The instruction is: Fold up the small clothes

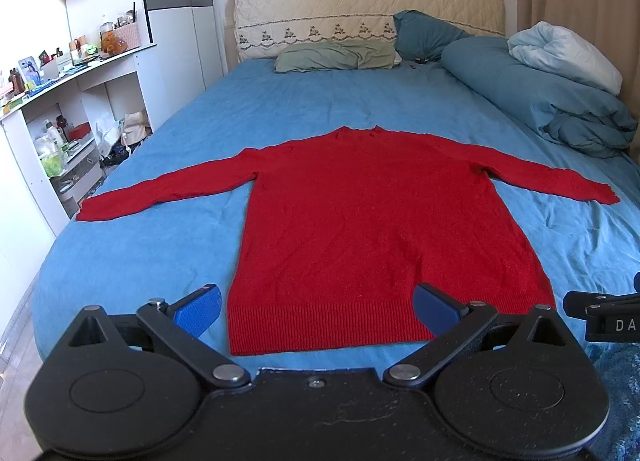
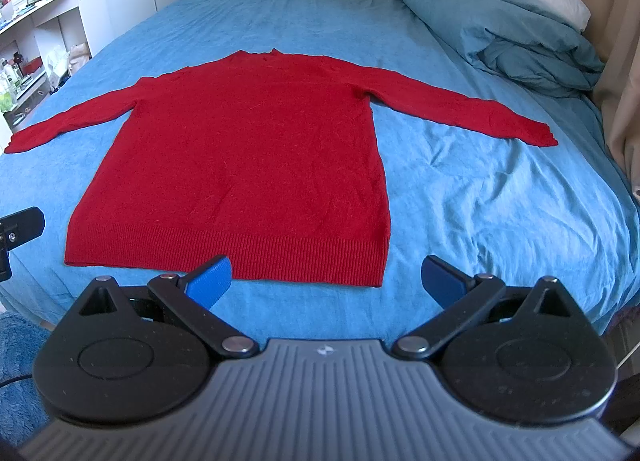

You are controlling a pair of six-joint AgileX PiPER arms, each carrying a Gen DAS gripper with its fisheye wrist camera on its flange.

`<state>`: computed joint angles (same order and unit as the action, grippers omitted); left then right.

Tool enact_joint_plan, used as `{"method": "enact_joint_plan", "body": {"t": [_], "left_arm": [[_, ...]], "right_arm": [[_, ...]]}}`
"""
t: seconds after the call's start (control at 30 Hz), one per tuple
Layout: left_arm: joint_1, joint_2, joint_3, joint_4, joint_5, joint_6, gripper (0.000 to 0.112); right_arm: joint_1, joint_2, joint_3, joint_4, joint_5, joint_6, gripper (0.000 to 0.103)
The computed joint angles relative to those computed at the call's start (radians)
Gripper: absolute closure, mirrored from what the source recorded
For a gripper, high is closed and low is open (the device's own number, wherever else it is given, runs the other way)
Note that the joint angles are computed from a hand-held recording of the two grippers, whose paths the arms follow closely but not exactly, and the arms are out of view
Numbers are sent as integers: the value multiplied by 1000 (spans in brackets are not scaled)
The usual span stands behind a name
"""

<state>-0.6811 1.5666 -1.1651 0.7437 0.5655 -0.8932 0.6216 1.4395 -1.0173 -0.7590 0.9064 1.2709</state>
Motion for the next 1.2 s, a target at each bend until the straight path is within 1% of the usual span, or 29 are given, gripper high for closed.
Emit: {"method": "enact_joint_plan", "body": {"t": [1.0, 1.2], "left_arm": [[0, 2, 1, 5, -2, -11, 9], [0, -2, 4, 7, -2, -14, 9]], "right_arm": [[10, 1, -8, 1, 10, 4, 0], [2, -5, -1, 0, 1, 0, 0]]}}
